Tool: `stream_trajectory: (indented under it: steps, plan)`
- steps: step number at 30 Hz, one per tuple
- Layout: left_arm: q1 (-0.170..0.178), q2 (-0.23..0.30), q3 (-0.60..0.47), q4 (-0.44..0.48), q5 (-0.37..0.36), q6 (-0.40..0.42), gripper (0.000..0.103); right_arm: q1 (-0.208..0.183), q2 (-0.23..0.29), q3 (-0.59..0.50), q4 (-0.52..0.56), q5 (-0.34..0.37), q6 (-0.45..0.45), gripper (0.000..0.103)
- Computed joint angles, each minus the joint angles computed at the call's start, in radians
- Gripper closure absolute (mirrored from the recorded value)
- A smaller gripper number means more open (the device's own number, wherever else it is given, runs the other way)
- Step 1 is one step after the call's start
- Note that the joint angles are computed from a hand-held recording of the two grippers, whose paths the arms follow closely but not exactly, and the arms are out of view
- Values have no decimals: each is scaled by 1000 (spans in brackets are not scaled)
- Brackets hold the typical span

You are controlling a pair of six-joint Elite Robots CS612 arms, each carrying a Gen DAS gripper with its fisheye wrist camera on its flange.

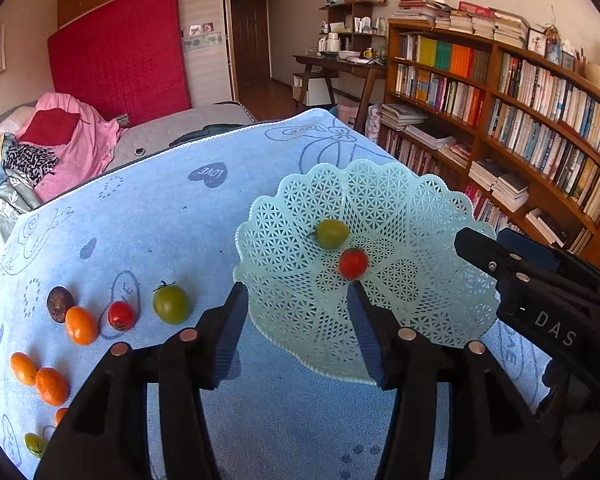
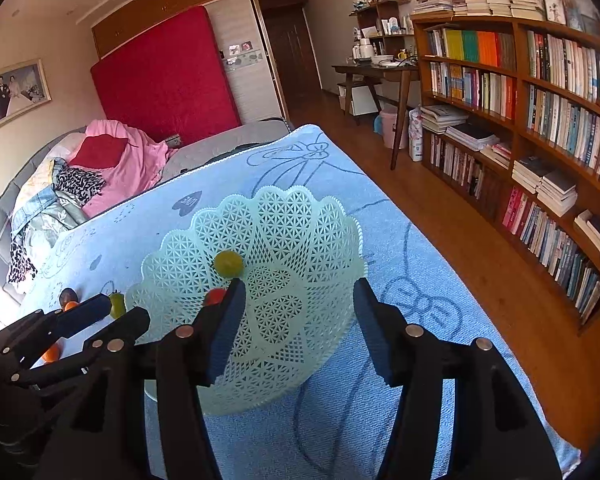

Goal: Organize fruits
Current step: 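Open both tools to drop the tomatoes into the white basket, then withdraw both open tools from the basket back toward the remaining fruit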

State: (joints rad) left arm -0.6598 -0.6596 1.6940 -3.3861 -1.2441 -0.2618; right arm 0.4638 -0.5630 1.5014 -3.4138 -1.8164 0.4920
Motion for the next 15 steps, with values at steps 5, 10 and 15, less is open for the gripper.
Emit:
stream_trajectory:
  steps: [5,10,15]
  plan:
    - [-4,-3,6,-3,53,-4,41,2,-2,1,-6,-2,-4,44]
    - [-6,-11,26,-18,87,-12,34,8,-1,0,-8,0,-10,44]
    - [-15,-15,50,-51,158,-12,28,13,-1,-2,-14,-2,-18,44]
